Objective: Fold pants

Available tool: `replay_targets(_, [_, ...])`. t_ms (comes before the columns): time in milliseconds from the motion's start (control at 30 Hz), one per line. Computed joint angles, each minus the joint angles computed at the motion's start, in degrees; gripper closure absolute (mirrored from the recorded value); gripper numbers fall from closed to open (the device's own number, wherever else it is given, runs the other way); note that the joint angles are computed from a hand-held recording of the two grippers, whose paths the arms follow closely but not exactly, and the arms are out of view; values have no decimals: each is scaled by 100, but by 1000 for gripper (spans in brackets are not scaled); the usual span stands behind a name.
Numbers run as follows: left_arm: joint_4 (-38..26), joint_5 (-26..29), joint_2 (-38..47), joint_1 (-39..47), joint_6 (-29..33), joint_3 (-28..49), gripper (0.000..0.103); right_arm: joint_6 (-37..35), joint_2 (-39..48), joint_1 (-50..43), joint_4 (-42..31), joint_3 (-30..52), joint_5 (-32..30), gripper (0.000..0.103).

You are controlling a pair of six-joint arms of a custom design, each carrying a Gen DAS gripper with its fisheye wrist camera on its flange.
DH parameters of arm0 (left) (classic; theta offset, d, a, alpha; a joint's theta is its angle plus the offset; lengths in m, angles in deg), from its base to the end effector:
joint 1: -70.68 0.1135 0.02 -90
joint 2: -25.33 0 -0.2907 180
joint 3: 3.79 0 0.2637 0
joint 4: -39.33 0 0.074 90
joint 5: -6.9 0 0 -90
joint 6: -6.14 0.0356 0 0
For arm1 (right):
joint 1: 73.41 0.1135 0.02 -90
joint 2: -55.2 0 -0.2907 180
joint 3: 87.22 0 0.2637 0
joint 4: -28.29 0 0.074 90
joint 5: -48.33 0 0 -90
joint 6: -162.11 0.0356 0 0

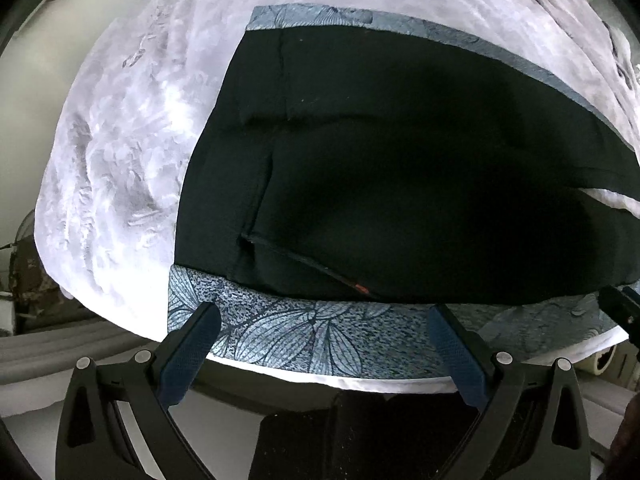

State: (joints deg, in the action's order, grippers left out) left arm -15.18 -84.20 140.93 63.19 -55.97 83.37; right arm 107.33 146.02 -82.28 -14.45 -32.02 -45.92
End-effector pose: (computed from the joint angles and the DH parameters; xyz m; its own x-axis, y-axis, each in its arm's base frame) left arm 0.3877 -0.0503 0.1413 -0.8098 0.5782 -0.0996 0.5734 0.8159 0.0743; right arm 0.2579 -0.0376 0.1433 -0.7104 0.6930 -0.1230 0.6717 0.7197 0.1757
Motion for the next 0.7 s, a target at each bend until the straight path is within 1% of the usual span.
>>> replay_targets(200, [1,101,71,-11,39,-27,0,16,86,-68,71,-31,-8,0])
replay_targets(300, [-178,410,144,66,79,92,0,75,-24,-282,294,-212,-334,0])
replay_targets(367, [-536,873,250,224,221,330,0,93,-289,-664,705,-577,-1033,0])
replay_targets(400, [-732,1132,302,326,318,461,0,124,-478,-964,1021,-878,-1602,3])
replay_targets(433, [-869,1308,340,403,391,555,0,164,-620,-1227,1268,-1155,-2094,16])
replay_targets(467, [-1054,1537,390,509,491,679,1,191,-678,-1385,1410,-1343,-2384,24])
replay_targets(500, [-1220,1707,444,604,571,796,4,164,-693,-1645,1550,-1605,-2752,37])
replay_targets(567, [-1470,1831,581,742,682,1028,6,168,-609,-1955,1834,-2002,-3149,38])
replay_targets(600, [-1532,1866,628,791,711,1089,6,174,-491,-2099,2097,-2201,-3378,38])
replay_targets(633, [-1566,1889,662,835,727,1115,6,245,-325,-2204,2495,-2412,-3606,38])
replay_targets(700, [-1683,1891,748,919,736,1223,6,603,30,-2192,3432,-2700,-3822,38])
